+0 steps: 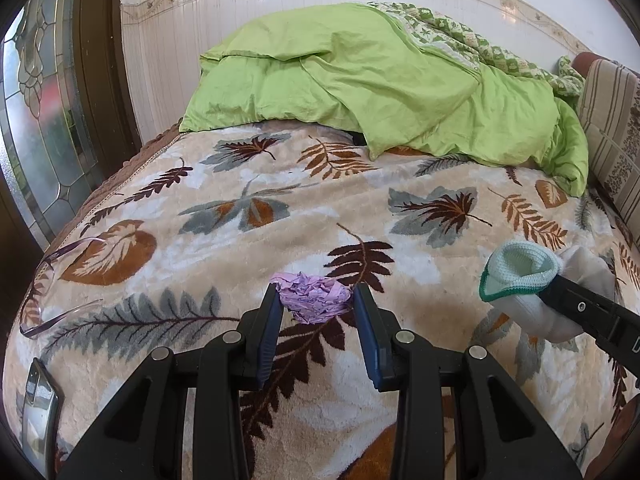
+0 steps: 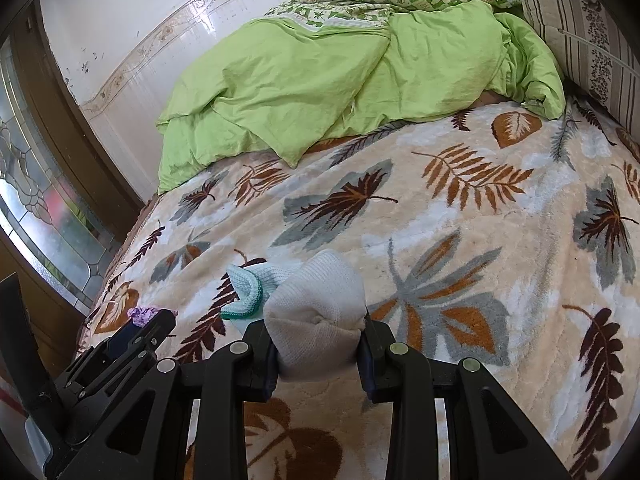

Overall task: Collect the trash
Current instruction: 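Hold the purple wrapper in the left tool and white sock in the right tool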

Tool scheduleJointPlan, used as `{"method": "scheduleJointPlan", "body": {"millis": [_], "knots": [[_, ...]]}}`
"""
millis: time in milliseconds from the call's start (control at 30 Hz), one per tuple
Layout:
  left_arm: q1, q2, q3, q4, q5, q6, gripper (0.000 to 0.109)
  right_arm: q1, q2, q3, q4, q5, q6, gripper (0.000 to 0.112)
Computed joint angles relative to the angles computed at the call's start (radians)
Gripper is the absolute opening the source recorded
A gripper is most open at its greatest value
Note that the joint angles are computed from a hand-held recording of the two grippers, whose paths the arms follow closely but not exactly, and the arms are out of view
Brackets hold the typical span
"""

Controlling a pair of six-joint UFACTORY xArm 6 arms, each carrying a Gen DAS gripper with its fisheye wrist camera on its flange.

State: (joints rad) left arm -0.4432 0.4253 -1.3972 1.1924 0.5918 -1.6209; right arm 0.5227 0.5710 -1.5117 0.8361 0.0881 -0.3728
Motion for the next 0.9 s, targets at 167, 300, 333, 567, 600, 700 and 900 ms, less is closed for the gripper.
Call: {"method": "scheduleJointPlan", "body": {"millis": [167,300,333,567,600,700,900], "knots": [[0.0,-0.001,0.001,-0.002,-0.002,0.001,0.035,0.001,-0.013,0.014,0.008,-0.005,-0.009,0.033],[0.001,-0.002,0.002,0.0,-0.004,0.0,0.035,0.002,-0.024,0.026,0.013,-0.007,-0.016,0.033],[0.001,-0.005,0.006,0.002,-0.007,-0.002,0.035,0.003,-0.028,0.03,0.016,-0.009,-0.02,0.033],[-0.003,-0.045,0.065,0.028,-0.027,-0.048,0.035,0.008,-0.048,0.05,-0.002,-0.016,-0.007,0.033],[-0.003,-0.053,0.074,0.031,-0.03,-0.055,0.035,0.009,-0.051,0.053,-0.005,-0.018,-0.003,0.033],[0.0,-0.068,0.085,0.03,-0.042,-0.061,0.035,0.01,-0.056,0.058,-0.023,-0.019,0.02,0.033],[-0.008,-0.104,0.113,0.04,-0.04,-0.072,0.035,0.016,-0.08,0.083,-0.032,-0.034,0.027,0.033]]}}
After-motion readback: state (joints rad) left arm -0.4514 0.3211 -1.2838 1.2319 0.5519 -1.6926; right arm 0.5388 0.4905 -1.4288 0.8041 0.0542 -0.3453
